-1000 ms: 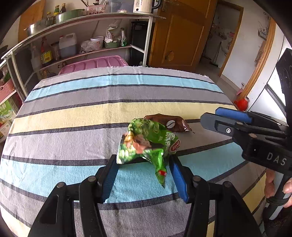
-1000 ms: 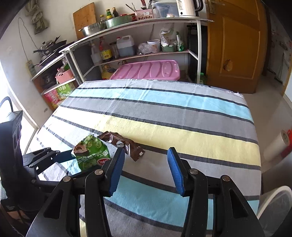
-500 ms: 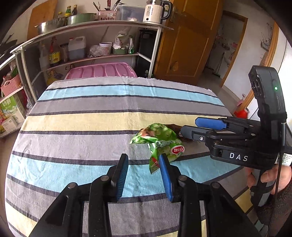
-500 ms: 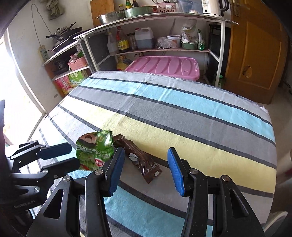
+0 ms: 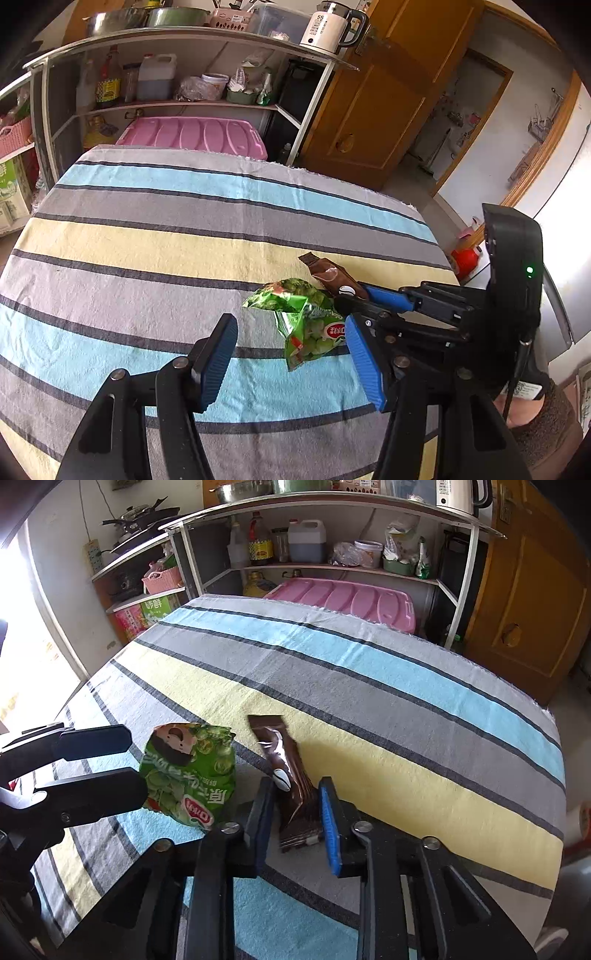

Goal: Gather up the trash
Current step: 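Grasp the green candy packet with the left tool while the right tool grasps the brown chocolate wrapper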

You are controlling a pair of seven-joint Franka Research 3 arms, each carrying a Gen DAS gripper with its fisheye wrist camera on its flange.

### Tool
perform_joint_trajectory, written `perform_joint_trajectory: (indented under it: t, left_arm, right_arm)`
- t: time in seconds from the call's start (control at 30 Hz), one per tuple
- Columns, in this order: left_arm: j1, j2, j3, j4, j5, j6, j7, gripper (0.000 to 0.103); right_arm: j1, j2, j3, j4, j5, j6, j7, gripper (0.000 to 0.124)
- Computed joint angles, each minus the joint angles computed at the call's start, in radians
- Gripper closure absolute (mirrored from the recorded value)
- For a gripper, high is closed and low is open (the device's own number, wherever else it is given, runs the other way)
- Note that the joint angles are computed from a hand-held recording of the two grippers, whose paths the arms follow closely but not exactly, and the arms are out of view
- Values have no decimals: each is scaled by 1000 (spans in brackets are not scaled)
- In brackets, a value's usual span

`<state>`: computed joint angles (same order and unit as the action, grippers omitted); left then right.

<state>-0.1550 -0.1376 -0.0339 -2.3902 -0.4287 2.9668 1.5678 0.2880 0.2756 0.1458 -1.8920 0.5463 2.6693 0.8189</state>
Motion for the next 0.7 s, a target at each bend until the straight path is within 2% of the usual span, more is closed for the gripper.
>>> perform_joint_trajectory:
  t: [0.03,0.13,0.2,0.37,0.43,0.47,0.53,0.57,0.6,0.7]
  left_arm:
    - [21,13,-17,10,52,0,-49,43]
    - [20,54,-15,40,27,-2,-40,43]
    - [52,71,-38,51,108,-25,-126,43]
    - [72,90,-59,52,123,6,-164,45]
    - [71,98,-62,56,106,17,-145,56]
    - [64,106,-62,63,59,21,-101,60]
    - [50,107,-65,68,-88,18,20,77]
    - [36,107,-58,71,-114,20,48,81]
    - [55,105,-75,67,-70,22,13,86]
    - [62,92,-87,51,52,42,-60,92]
  right_arm:
    - [-4,-1,2,0,9,-6,-3,103]
    - [-10,-9,4,-11,32,-2,-12,104]
    - [-13,-20,3,-26,52,12,-11,104]
    - [-27,-58,0,-63,118,28,-12,104]
    - [-37,-77,6,-79,167,30,-42,104]
    - [-39,-89,7,-89,190,34,-57,104]
    - [-40,-114,7,-111,236,39,-81,104]
    - [-40,-128,8,-125,266,43,-101,104]
    - [-35,-141,3,-137,276,51,-104,104]
    - [-29,-177,-7,-172,337,66,-132,104]
